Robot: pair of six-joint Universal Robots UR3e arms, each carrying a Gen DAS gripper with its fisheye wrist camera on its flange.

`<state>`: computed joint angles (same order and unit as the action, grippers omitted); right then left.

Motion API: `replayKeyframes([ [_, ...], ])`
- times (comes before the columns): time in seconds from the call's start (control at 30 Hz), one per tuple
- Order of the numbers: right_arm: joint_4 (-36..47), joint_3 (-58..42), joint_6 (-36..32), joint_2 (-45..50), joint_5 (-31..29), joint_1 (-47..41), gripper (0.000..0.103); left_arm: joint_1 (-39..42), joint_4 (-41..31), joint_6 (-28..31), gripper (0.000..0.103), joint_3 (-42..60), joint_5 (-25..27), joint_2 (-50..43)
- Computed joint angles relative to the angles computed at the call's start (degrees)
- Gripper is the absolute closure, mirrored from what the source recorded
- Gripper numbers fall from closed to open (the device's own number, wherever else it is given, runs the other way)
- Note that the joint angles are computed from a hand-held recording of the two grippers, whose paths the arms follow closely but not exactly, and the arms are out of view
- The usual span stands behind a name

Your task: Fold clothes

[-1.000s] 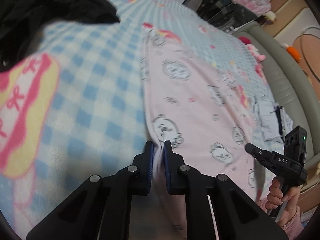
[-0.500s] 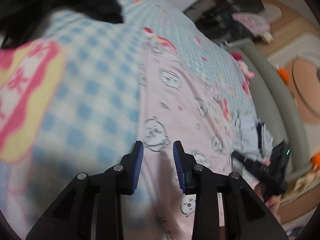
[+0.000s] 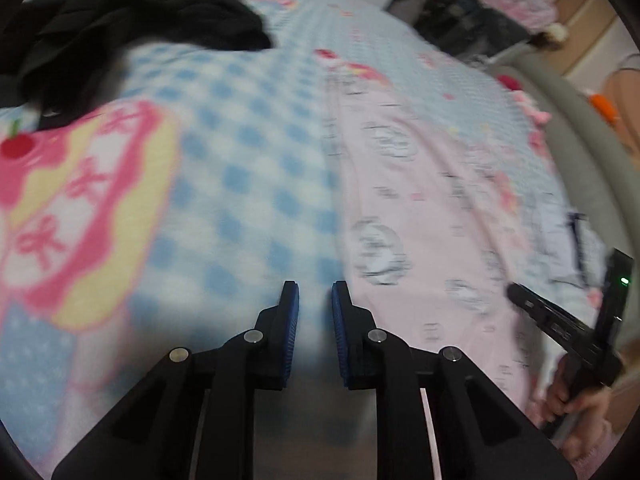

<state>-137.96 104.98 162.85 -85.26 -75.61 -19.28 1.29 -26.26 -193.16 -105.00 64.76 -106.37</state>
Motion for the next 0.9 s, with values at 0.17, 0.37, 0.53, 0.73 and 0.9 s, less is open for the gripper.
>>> replayKeyframes([
  [0.17, 10.48, -5.44, -2.77, -2.25, 10.6, 0.08, 0.077, -0.91, 0.29, 3.04, 0.086, 0.73, -3.21, -0.69],
  [0.37, 18.57, -10.51, -4.57, 0.9, 14.39, 6.52, 0.069, -1.85, -0.06, 5.0, 0.086, 0.82, -5.6, 0.34],
  [0.53, 19.43, -14.54, -1.86, 5.97, 17.86, 10.0, 0.063, -2.87, -0.08, 6.86, 0.086, 0.51, -5.97, 1.16],
  [0.73, 24.06, -22.64, -1.93, 12.29, 19.37, 12.21, 0.044, -2.65, -0.23, 8.54, 0.083, 0.78, -8.21, 1.69],
  [0.9, 23.84, -26.85, -0.83, 15.87, 14.61, 14.17, 0.1, -1.59, -2.05, 7.86, 0.076, 1.65, -9.05, 1.12],
])
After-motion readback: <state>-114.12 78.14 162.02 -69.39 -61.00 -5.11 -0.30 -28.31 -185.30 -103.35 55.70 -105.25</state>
